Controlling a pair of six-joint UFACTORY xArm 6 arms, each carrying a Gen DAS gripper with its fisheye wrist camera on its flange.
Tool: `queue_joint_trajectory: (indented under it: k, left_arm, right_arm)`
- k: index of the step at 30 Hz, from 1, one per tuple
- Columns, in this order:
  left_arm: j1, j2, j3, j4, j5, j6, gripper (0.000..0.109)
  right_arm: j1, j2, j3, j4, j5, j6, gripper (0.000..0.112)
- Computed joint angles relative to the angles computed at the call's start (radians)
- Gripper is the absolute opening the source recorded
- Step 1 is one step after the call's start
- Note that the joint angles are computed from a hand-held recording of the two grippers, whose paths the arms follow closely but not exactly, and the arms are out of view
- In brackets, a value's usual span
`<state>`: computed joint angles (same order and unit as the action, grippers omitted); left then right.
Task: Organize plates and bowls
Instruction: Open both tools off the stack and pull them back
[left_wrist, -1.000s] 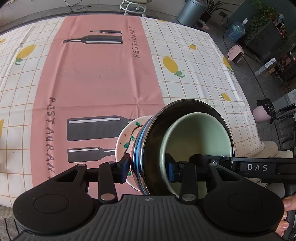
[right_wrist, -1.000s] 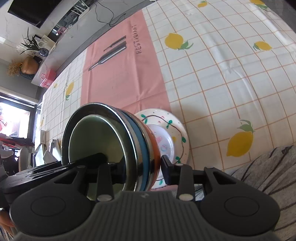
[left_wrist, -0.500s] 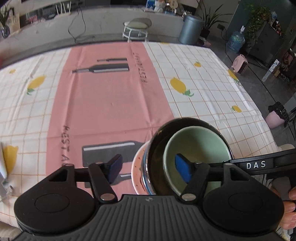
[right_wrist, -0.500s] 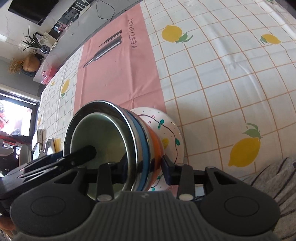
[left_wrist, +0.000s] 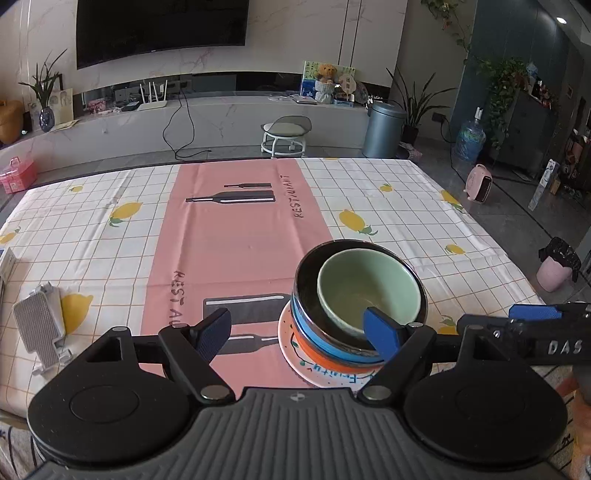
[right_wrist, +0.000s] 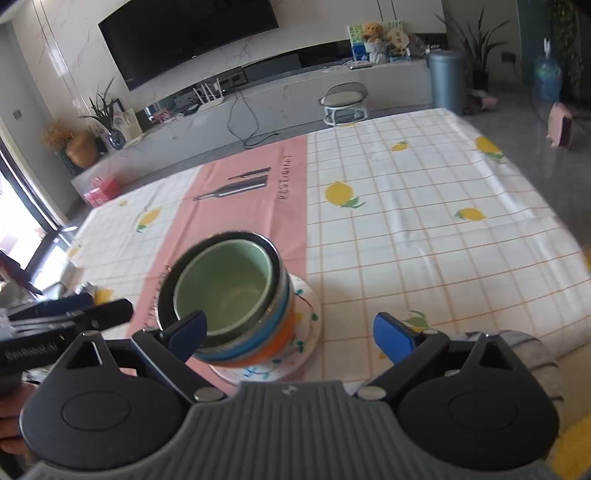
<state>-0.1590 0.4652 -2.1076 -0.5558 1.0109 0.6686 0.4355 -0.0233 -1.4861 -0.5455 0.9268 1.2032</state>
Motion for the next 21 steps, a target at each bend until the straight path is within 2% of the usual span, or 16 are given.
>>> queue_joint_trajectory:
  k: [3, 5, 9, 16, 21]
  left_arm:
    - [-0.001, -0.082, 0.122, -0.031, -0.043, 0.036, 0.095]
    - [-0.003, -0.143, 0.215, -0.047, -0.092, 0.054, 0.095]
    - [-0.019, -0.224, 0.337, -0.029, -0.163, 0.073, 0.095]
    - [-0.027, -0.296, 0.447, -0.032, -0.208, 0.113, 0.095]
    - [-0.027, -0.312, 0.464, -0.024, -0.196, 0.101, 0.095]
  right_arm:
    - [0.086, 0.037, -0.055, -0.105, 0.169, -0.006, 0.095]
    - [0.122, 0.056, -0.073, -0.141, 0.227, 0.003, 0.095]
    - [0.149, 0.038, -0.040, -0.132, 0.212, 0.036, 0.095]
    - [0.184, 0.038, -0.041, -0.141, 0.205, 0.054, 0.095]
    - [0.201, 0.041, -0.049, -0.154, 0.210, 0.073, 0.095]
